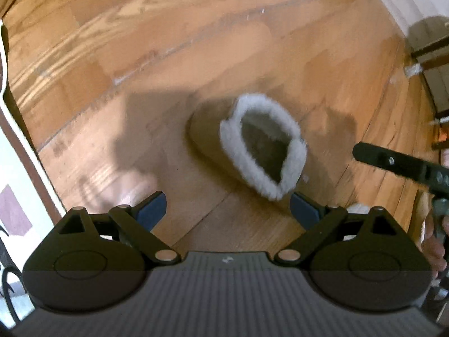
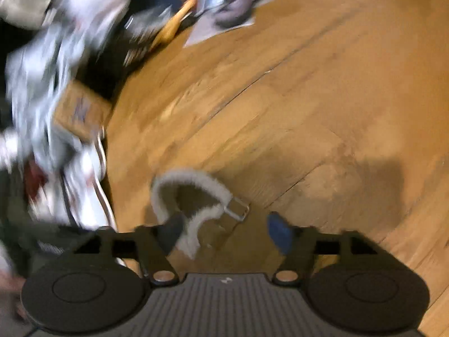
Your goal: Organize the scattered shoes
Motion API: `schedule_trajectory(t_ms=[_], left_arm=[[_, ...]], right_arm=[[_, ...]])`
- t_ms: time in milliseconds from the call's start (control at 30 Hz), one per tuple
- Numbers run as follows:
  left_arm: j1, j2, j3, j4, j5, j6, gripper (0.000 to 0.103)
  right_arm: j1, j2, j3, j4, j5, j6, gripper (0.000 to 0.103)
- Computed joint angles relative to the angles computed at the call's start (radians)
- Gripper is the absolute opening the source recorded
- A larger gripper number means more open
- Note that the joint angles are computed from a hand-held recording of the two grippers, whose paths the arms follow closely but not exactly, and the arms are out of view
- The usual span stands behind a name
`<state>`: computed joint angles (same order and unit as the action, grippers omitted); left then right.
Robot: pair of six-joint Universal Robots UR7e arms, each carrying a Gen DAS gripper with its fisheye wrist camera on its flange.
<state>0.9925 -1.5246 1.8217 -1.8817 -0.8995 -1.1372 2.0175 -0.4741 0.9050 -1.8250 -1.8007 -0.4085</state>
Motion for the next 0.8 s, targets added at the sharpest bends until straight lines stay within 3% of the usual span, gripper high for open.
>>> schedule_trajectory(t_ms=[167, 200, 267, 333, 400, 467, 500, 533, 567, 667, 767, 800], left_arm=[[-0.015, -0.019, 0.017, 0.052, -0.002, -0.027, 0.096], [-0.018, -0.023, 0.021, 0.061, 0.0, -0.031, 0.096], [-0.021, -0.034, 0.03, 0.066, -0.003, -0.035, 0.096], [-0.02, -0.052, 0.042, 0.068, -0.009, -0.052, 0.096], [-0.02, -0.071, 0.056, 0.069, -0.01, -0.072, 0.096], [-0.022, -0.08, 0.062, 0.072, -0.005, -0.085, 0.096], [-0.022, -0.086, 0.066, 0.069, -0.001, -0.089, 0.096], [-0.023, -0.092, 0.071, 0.067, 0.003, -0.093, 0.096], [-0.023, -0.098, 0.076, 0.062, 0.006, -0.095, 0.096], [-0.018, -0.105, 0.083, 0.056, 0.007, -0.096, 0.096], [-0.013, -0.101, 0.082, 0.068, -0.002, -0.101, 0.096], [-0.012, -0.097, 0.079, 0.072, -0.008, -0.1, 0.096]], right_arm=[[0.015, 0.022, 0.021, 0.004, -0.036, -0.077, 0.083], [0.018, 0.023, 0.032, 0.004, -0.038, -0.121, 0.09], [0.027, 0.033, 0.044, 0.011, -0.059, -0.196, 0.092], [0.045, 0.032, 0.103, -0.059, -0.124, -0.263, 0.092], [0.065, 0.033, 0.174, -0.146, -0.206, -0.358, 0.102], [0.08, 0.028, 0.254, -0.274, -0.281, -0.466, 0.101], [0.084, 0.03, 0.271, -0.308, -0.309, -0.495, 0.094], [0.088, 0.034, 0.267, -0.309, -0.319, -0.482, 0.092], [0.082, 0.039, 0.238, -0.278, -0.294, -0.427, 0.082], [0.062, 0.078, 0.086, -0.131, -0.196, -0.127, 0.067], [0.032, 0.106, -0.026, -0.033, -0.104, 0.114, 0.066], [0.025, 0.106, -0.035, -0.02, -0.083, 0.149, 0.066]])
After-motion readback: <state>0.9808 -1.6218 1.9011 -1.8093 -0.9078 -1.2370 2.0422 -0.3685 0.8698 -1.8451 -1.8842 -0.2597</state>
